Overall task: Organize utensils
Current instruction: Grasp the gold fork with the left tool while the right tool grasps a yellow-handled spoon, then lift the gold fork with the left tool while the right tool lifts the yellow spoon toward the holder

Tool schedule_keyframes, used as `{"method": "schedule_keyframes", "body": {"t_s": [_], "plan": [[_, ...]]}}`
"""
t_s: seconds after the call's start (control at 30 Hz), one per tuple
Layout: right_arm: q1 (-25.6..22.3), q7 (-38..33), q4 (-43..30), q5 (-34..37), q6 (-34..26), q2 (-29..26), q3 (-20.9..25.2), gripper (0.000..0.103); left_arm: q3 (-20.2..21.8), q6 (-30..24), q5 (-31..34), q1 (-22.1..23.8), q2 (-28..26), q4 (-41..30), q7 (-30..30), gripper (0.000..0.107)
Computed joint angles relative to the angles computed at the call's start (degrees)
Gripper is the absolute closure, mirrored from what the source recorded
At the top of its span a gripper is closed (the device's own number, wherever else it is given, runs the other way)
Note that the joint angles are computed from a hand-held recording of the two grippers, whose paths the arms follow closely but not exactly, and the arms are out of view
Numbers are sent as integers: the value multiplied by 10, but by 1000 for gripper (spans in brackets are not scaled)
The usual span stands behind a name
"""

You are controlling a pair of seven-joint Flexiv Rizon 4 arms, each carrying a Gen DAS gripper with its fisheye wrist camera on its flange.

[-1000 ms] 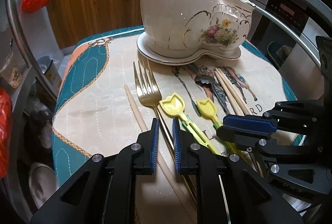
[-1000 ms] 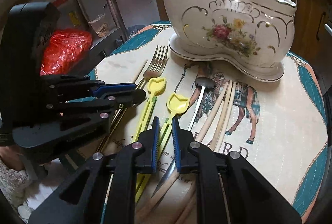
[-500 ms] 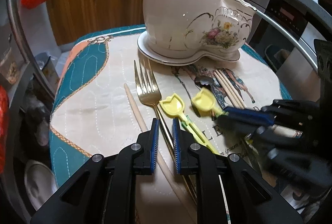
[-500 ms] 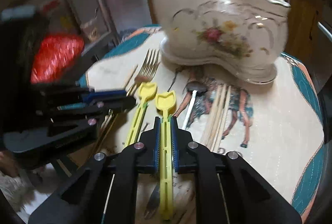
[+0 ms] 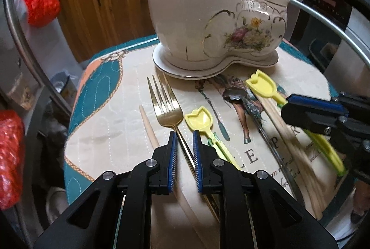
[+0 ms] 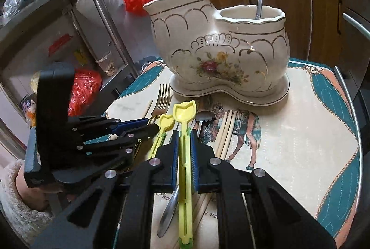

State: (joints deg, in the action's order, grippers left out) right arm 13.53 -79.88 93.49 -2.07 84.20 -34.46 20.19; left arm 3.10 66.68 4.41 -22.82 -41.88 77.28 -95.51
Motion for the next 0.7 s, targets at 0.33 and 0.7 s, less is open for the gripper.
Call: {"method": "schedule_keyframes", "body": {"t_s": [0.33,0.7], "plan": [[-31,-16,16,10,44,2,29,93,-55,64,-58,48,10,47,21,99],[-59,0,32,-7,101,-1,54,93,-149,218,-157,110,40,143,91,101]]}}
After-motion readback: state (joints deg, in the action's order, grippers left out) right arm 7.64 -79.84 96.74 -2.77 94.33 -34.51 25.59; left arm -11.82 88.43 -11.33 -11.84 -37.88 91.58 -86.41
